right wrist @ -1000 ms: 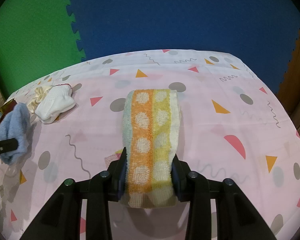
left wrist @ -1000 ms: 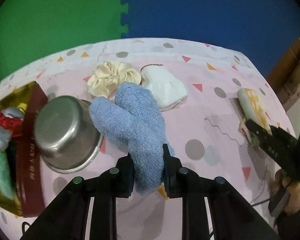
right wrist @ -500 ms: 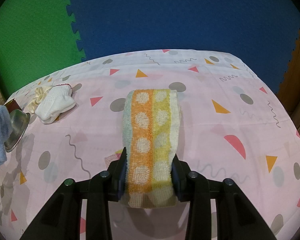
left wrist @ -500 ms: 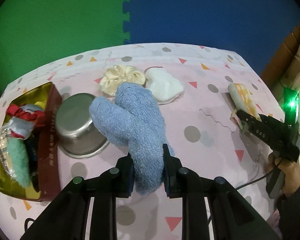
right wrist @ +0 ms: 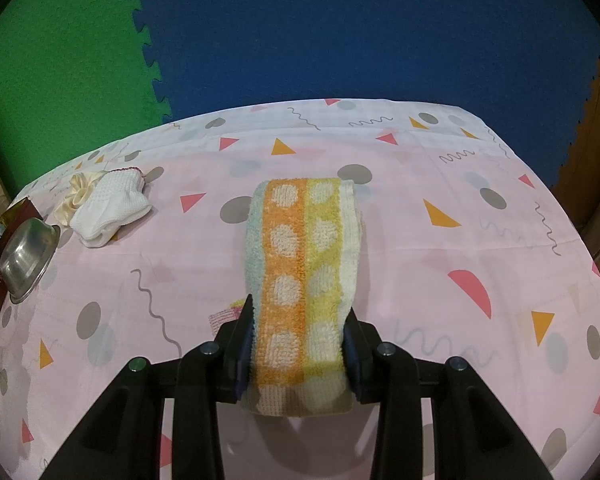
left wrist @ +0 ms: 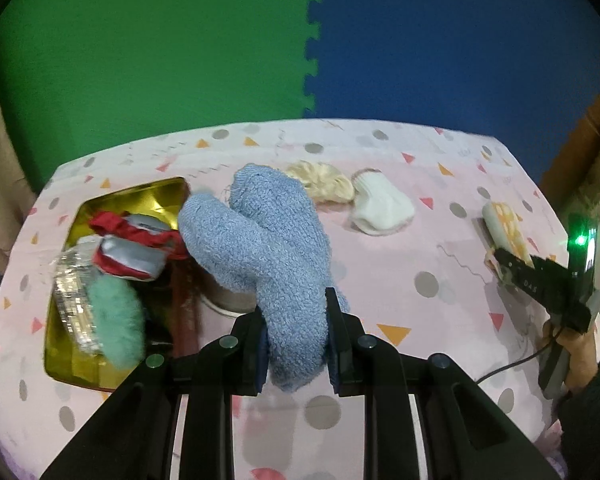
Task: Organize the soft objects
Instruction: 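Carry the blue fuzzy mitten over the gold tin with the left tool, then lower the blue mitten into the gold tin and open the left tool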
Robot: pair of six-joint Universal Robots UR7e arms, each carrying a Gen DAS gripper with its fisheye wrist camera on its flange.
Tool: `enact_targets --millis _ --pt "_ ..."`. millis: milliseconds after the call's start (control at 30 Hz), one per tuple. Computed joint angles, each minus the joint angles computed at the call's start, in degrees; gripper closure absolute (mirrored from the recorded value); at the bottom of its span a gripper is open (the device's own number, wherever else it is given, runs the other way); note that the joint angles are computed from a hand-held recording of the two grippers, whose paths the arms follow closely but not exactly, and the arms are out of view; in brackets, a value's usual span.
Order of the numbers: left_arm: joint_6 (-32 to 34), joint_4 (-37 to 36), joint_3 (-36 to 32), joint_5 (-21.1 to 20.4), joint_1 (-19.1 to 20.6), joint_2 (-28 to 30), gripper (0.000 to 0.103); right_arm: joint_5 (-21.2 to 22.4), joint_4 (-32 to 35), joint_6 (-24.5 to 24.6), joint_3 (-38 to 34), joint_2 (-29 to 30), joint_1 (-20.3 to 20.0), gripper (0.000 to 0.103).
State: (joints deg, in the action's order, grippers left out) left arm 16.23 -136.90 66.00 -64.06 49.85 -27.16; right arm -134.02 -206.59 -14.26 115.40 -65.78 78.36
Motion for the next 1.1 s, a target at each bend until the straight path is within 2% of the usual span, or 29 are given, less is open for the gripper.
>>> enact_targets --millis 467,833,1100 --pt "-0.4 2.2 -11.2 5.8 2.9 2.9 0.082 0.0 0.0 0.1 -0.1 0.0 0.0 0.065" --pt "-2.4 12.5 -27.3 8.8 6.3 9.8 0.082 -0.1 0.1 0.1 -0.1 0.0 0.0 0.065" --pt "-4.2 20.4 -39.0 8.3 8.4 15.5 0.082 -0.2 0.2 0.1 -0.2 0.1 0.1 0.065"
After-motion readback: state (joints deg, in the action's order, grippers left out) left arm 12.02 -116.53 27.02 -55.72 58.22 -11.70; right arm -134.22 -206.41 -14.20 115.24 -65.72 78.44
